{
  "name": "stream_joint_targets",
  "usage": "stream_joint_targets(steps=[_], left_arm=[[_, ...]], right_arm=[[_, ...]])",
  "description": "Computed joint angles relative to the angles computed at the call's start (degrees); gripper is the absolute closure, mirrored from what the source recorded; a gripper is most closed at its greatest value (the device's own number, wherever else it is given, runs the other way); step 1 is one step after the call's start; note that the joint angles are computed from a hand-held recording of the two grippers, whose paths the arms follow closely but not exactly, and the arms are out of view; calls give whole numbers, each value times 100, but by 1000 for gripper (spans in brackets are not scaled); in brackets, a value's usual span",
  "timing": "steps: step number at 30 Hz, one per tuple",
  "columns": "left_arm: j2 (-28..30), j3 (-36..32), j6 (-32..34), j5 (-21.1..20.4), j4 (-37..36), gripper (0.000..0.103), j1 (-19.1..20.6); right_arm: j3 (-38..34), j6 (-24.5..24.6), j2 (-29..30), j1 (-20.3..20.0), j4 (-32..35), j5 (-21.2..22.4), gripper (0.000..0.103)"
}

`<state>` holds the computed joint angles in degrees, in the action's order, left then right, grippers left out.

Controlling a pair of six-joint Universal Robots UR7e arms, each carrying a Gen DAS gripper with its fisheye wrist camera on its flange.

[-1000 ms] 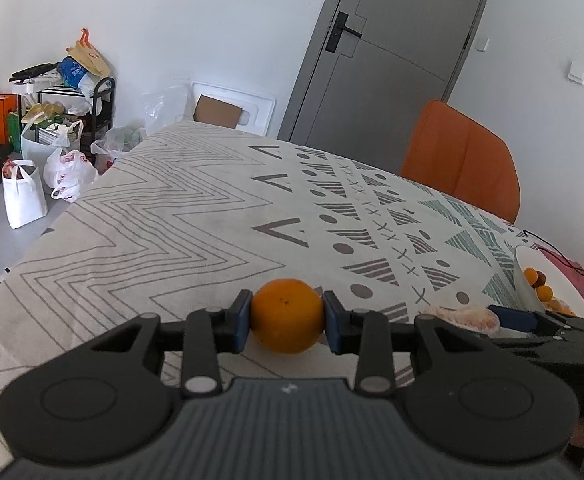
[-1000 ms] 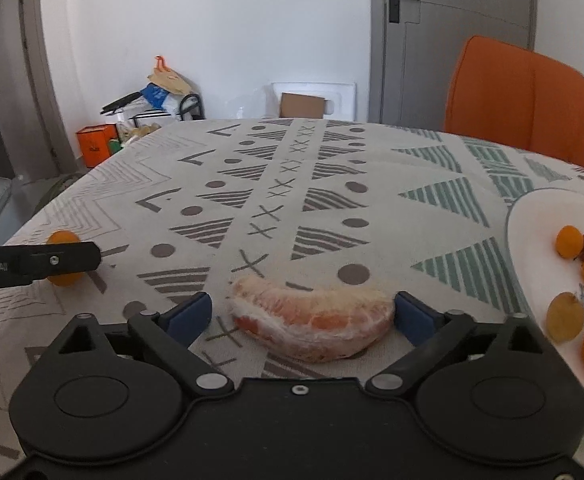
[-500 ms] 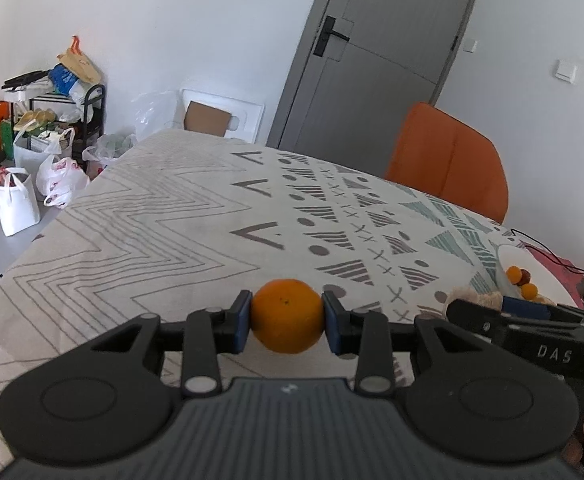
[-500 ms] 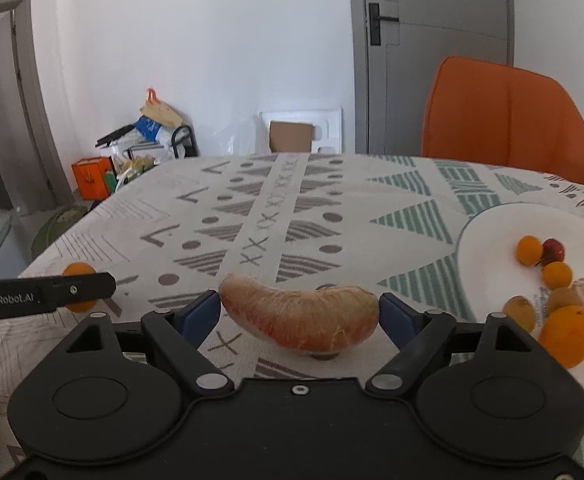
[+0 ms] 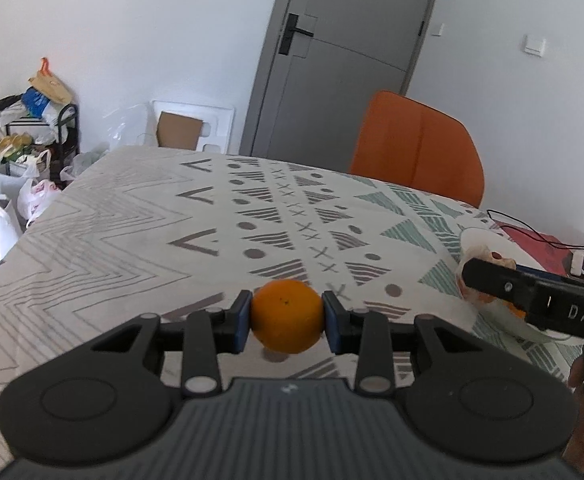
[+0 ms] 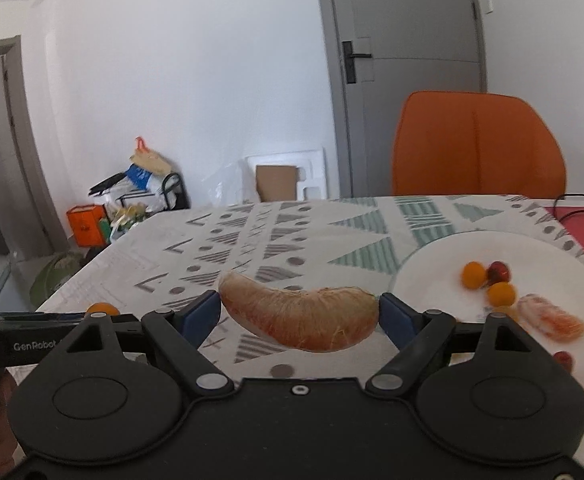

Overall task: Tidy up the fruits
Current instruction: 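Carry orange in left gripper and pomelo segment in right gripper to plate, then open right gripper releasing pomelo onto plate while left gripper releases orange there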

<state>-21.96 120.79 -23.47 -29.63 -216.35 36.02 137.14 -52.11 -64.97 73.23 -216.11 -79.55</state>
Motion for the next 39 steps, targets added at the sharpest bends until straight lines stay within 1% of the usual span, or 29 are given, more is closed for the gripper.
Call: stream_joint_targets(steps=[5,9,23,24,25,30,39], left_arm=[[81,-251,160,-103,211,68,-16],[193,-492,312,-202,350,68,-39],[556,-1253,681,-509,797,68,-93],[580,-1308,703,-527,834,68,-96],[607,-1363,738,-546,865,68,-100],[747,-1678,1029,-626,951,68,-107],[994,-2243,1450,-856,1105,68,-87]], right_arm=[[-1,77,-152,-197,-59,145,20],[66,126,-332,-441,-68,318,20],[64,367,-753,-1058,28,539,20],[50,367,-772,-1088,53,545,19],[44,375,-814,-1128,106,561,16],[59,433,-1028,-1381,221,815,16],[-1,597,-1253,-1703,416,1002,15]])
